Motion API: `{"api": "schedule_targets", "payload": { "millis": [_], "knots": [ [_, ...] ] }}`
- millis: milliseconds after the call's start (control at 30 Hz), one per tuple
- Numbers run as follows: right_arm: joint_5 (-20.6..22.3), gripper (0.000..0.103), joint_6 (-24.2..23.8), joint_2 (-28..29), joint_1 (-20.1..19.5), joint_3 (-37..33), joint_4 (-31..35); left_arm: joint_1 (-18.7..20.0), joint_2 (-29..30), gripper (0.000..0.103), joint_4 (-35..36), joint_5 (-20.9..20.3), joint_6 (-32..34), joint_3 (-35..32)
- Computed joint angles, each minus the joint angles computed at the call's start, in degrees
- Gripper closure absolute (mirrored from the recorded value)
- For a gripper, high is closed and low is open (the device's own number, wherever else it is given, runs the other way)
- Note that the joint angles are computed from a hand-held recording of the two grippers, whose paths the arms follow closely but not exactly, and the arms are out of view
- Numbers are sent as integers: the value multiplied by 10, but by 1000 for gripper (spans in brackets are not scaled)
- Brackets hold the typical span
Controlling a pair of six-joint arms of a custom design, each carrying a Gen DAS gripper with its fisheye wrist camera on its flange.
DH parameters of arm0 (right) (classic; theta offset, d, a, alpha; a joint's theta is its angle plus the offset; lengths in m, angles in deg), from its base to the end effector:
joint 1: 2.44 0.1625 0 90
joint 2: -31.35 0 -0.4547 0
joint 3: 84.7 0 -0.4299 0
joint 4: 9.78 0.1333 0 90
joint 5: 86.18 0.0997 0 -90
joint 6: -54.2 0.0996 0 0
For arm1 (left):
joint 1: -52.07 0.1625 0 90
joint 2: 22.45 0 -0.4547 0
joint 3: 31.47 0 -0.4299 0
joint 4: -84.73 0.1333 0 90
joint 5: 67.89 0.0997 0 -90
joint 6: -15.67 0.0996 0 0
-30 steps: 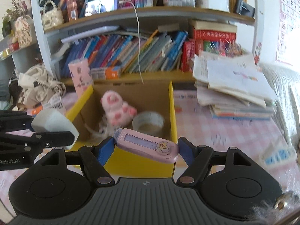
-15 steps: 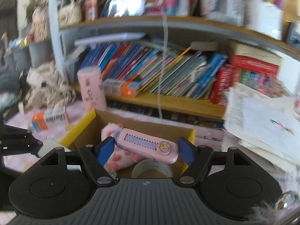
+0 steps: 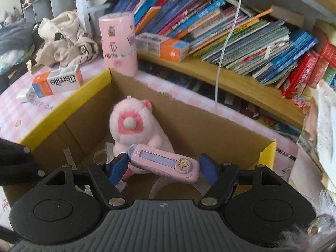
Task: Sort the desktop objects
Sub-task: 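Lower both held objects into the yellow box and open both grippers, then raise both open grippers up out of the yellow box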
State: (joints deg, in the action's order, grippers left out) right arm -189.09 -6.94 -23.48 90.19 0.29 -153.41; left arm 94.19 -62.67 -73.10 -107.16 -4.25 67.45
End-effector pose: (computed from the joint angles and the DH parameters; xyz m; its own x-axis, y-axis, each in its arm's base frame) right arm 0.1460 -0.7578 0.2689 -0.4351 -0.7812 0.4477 -0.8767 0.4809 -0.0127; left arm -0.3625 -0.6114 0.0424 -0.7343 0.1383 -0.6646 0.5128 0.7545 -0.4096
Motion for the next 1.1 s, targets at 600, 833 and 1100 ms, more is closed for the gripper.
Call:
{"api": "schedule_targets", "payload": {
  "millis": [600,833,1100],
  "knots": [
    [-46,30,27,24,8,-33,59,4,-11,59,35,-23,-70,3],
    [-22,21,47,12,5,-27,58,-13,-8,32,-5,14,-36,16],
    [17,19,60,-23,2,6,30,-35,-13,21,-44,50,-12,40]
  ]
}}
